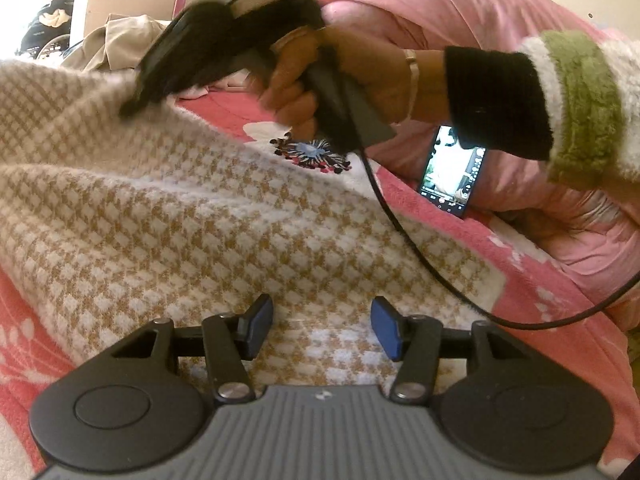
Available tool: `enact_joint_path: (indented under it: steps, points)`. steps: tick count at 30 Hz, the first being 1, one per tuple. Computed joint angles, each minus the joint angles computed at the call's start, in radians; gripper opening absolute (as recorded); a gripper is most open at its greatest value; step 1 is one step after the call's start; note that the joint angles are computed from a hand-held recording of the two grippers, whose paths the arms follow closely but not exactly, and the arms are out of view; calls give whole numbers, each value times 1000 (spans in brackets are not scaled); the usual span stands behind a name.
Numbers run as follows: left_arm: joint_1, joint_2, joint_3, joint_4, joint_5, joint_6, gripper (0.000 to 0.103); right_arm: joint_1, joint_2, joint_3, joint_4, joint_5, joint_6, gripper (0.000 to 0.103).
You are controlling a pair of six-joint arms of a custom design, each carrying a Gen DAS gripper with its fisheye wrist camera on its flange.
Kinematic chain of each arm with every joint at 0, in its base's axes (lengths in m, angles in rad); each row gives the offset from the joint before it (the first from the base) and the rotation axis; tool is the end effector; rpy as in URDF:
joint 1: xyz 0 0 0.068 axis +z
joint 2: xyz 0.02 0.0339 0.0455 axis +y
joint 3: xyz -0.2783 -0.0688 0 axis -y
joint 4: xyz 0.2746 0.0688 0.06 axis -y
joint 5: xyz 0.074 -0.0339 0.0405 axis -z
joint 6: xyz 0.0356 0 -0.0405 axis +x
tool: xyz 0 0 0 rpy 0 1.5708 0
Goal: Fold clothes
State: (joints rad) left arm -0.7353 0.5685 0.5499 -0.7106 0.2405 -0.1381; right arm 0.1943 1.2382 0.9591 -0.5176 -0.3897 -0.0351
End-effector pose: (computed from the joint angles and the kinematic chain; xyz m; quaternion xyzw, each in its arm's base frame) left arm 0.0997 -0.1016 0.2459 0.3134 0.8517 -0.2707 0.3212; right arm 0.2764 0.0682 0.2821 -0.1766 0.8942 0.2082 0.3549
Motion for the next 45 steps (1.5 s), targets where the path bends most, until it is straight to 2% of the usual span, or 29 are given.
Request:
enact_joint_path:
  steps: [3,6,10,13,15,17,18,19,22,24,25,26,28,31,36,38,39,40,45]
  points:
    - [13,7,4,-1,17,-1,54,-106,-48,-32,71,-115,112,5]
    - [2,21,13,-1,9,-3,55,-144,5,-36,68,-94,160,5]
    - [-8,23,14,-4,-4,-5,55,-210,15,-55,68,-181,226,7]
    - [2,31,15,-1,10,-2,55,-252,-63,-72,83,-172,208,11]
    - [-6,40,20,-1,4,0,55,-272,-57,-45,65,-185,187,13]
    - [-15,41,20,-3,-7,-3,55,-254,-30,-8,38,-163,150,34]
    - [-21,42,22,-3,-13,-6,55,-229,-8,8,34,-138,136,51]
    - [-26,45,23,-3,-20,-10,55,-203,19,22,40,-120,122,57]
    - [-41,51,29,-4,-40,-15,55,-117,110,77,29,-60,73,63]
    - [-53,54,33,-7,-54,-15,55,-62,155,100,20,4,42,59]
    - [-57,56,35,-8,-59,-13,55,-43,164,104,17,28,23,37]
    - [-59,59,40,-11,-59,-8,55,-44,151,95,26,23,21,24]
    - [-63,66,49,-18,-58,1,55,-61,107,70,53,-11,33,19]
    - [-71,81,56,-14,-60,34,55,-143,43,30,94,-116,69,18]
    - [-113,112,75,-14,-107,61,55,-175,114,9,114,-39,48,18]
    - [-128,119,81,-16,-125,64,55,-179,131,-11,138,-40,62,21]
    - [-132,119,81,-18,-129,67,55,-175,122,-15,138,-27,62,28]
    - [-128,114,82,-24,-125,70,55,-171,111,-13,130,-10,60,35]
    - [-110,103,72,-22,-102,73,55,-243,-22,38,-39,-61,-29,38]
